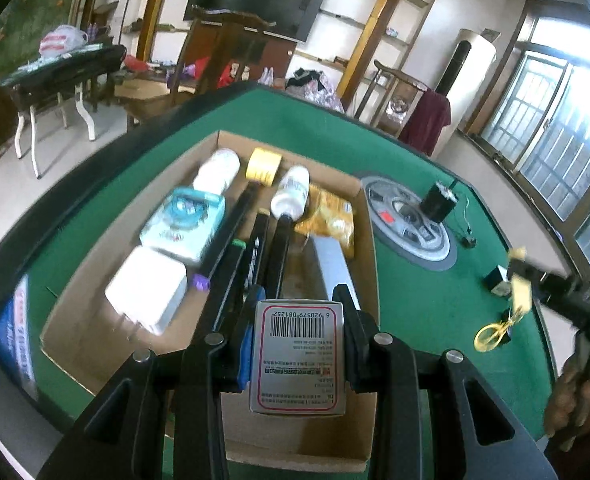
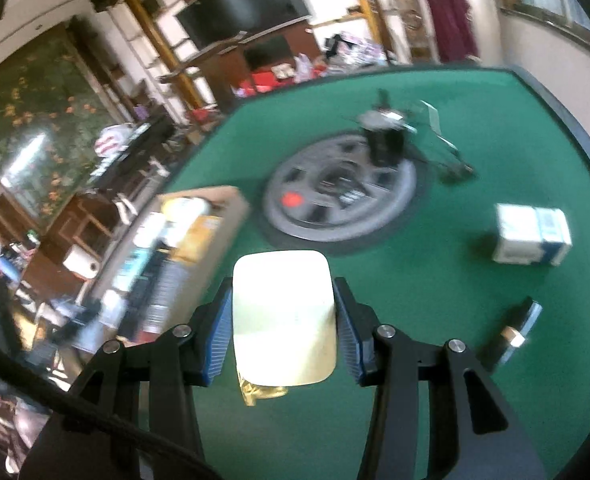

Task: Organize objects
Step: 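Carry the white box and power bank over the tray with both grippers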

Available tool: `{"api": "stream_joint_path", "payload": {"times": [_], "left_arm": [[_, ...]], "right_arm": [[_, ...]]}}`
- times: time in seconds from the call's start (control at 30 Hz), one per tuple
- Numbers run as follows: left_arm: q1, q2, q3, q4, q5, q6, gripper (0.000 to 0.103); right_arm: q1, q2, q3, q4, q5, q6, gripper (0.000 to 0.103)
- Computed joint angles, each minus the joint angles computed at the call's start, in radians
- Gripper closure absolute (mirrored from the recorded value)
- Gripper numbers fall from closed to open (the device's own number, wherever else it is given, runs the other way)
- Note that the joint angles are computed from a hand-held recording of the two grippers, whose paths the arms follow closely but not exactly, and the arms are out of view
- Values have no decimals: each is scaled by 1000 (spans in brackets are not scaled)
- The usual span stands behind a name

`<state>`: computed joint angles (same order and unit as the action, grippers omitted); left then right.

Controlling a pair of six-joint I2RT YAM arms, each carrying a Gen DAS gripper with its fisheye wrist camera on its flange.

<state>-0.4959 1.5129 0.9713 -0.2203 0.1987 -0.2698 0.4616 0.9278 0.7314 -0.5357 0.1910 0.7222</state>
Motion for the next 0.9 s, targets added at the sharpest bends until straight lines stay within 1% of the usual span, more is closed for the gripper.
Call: {"api": "stream_joint_path", "payload": {"times": [0.07, 0.17, 0.3, 0.37, 0.43, 0.53, 0.6, 0.67, 0.8, 0.9], "left_arm": [[2, 10, -12, 8, 17, 8, 73], [5, 22, -31, 22, 15, 28, 73], [20, 45, -46, 33, 4, 56, 73], [21, 41, -65, 58, -33, 75, 73], [30, 51, -66, 48, -15, 90, 72], [16, 50, -73, 59, -46, 125, 72], [26, 47, -74, 62, -23, 125, 72], [39, 42, -78, 66, 3, 125, 72], [58, 30, -86, 75, 43, 118, 72], [88, 13, -94, 73, 105, 99, 72]], "right_arm": [[51, 54, 49, 27, 4, 12, 58], [99, 144, 117, 65, 1, 14, 58], [113, 289, 200, 128, -52, 10, 58], [112, 357, 235, 148, -68, 4, 58], [113, 421, 264, 164, -84, 4, 58], [111, 523, 310, 186, -108, 11, 58], [102, 601, 349, 199, -127, 17, 58], [97, 642, 370, 200, -138, 25, 58], [80, 745, 456, 174, -144, 32, 58], [68, 801, 510, 155, -148, 42, 58]]}}
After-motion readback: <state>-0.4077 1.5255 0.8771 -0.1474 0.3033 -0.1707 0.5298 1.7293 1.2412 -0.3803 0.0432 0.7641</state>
